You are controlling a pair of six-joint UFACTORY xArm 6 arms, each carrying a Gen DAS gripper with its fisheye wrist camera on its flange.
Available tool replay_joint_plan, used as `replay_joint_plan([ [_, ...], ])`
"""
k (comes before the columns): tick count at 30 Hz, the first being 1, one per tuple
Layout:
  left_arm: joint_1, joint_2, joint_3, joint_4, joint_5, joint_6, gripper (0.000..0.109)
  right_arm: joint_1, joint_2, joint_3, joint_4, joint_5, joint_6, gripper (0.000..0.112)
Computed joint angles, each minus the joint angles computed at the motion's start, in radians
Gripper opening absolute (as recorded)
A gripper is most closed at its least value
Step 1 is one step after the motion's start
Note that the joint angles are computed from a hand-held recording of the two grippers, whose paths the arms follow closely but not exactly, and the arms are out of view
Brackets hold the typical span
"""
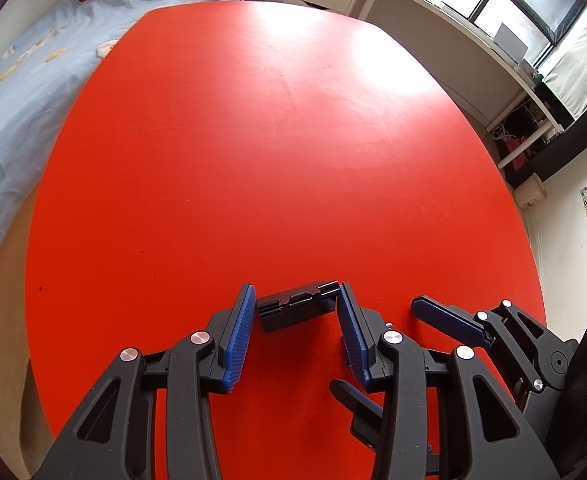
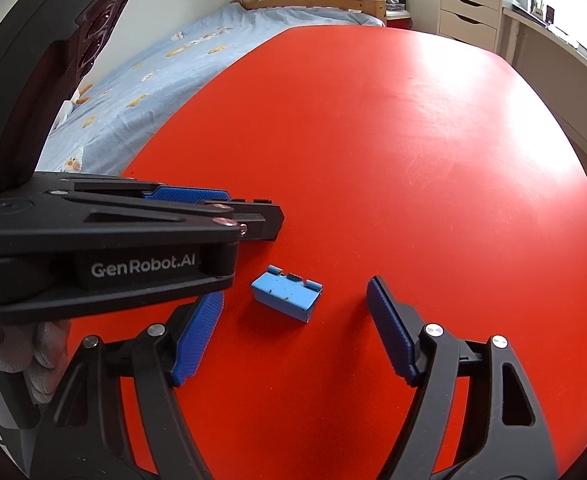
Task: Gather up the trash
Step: 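Grasp the blue clip piece with the right gripper while the left gripper holds the black part, then carry the black part with the left gripper while the right gripper carries the blue piece to the bin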
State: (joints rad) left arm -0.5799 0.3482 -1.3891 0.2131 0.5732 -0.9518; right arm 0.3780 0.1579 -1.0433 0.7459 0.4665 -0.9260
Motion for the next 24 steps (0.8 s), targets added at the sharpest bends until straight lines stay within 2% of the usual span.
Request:
replay_joint_plan([
  [7, 0.003, -0.004, 0.015, 0.000, -0.022, -0.005, 0.041, 0.007, 0.013, -0.015, -0.048, -0.017, 0.029, 0.037],
  [15, -0.001, -0.017, 0.031, 0.027, -0.029, -0.031, 0.040, -0.014, 0.008, -0.022, -0.052, 0.010, 0.016, 0.036],
  [24, -0.037, -0.070, 0.056, 0.106, -0.004, -0.094, 0.040, -0.067, -0.089, 0.036, -0.055, 0.046, -0.009, 0.036],
])
